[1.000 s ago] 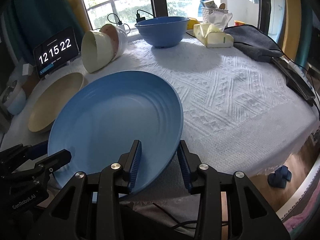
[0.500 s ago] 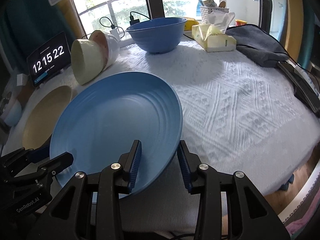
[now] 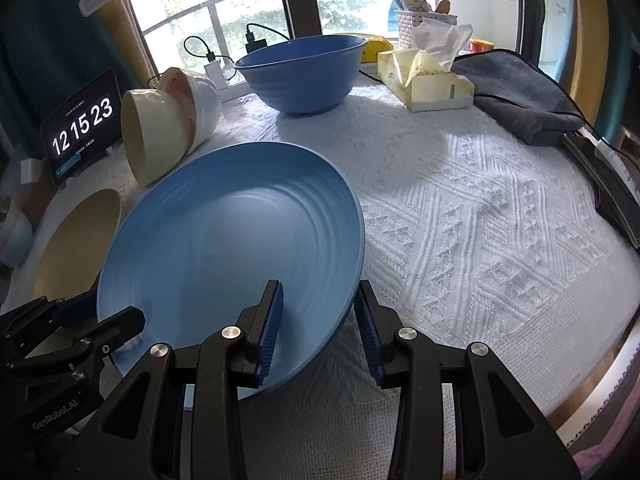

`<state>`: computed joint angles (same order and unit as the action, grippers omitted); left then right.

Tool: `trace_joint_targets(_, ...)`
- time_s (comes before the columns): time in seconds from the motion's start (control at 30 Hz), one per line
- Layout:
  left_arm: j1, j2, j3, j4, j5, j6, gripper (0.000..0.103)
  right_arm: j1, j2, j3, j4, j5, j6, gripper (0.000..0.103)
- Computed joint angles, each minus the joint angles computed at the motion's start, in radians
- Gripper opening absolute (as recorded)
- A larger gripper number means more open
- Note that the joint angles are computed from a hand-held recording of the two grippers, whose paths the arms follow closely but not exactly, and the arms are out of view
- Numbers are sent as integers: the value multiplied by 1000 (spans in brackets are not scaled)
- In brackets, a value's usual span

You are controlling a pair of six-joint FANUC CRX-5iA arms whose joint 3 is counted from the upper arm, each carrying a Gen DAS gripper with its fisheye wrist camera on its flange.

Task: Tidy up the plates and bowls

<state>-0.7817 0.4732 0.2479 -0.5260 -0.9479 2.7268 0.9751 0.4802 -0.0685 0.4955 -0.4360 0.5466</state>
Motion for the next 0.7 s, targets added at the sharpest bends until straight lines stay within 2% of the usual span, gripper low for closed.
trace_joint_targets(0.13,-7,-8,-6,-15,-5,17,50,2,-4,-10,23,-4,-33,40)
trace_joint_targets(0.47,-43,-54,-40,-89,-18,112,51,-3,-62,-119,246,29,-268,40)
trace_joint_targets(0.7,-75,-106,-82,-170,-26,207,51,8,-91,-160,356,36,-357,40)
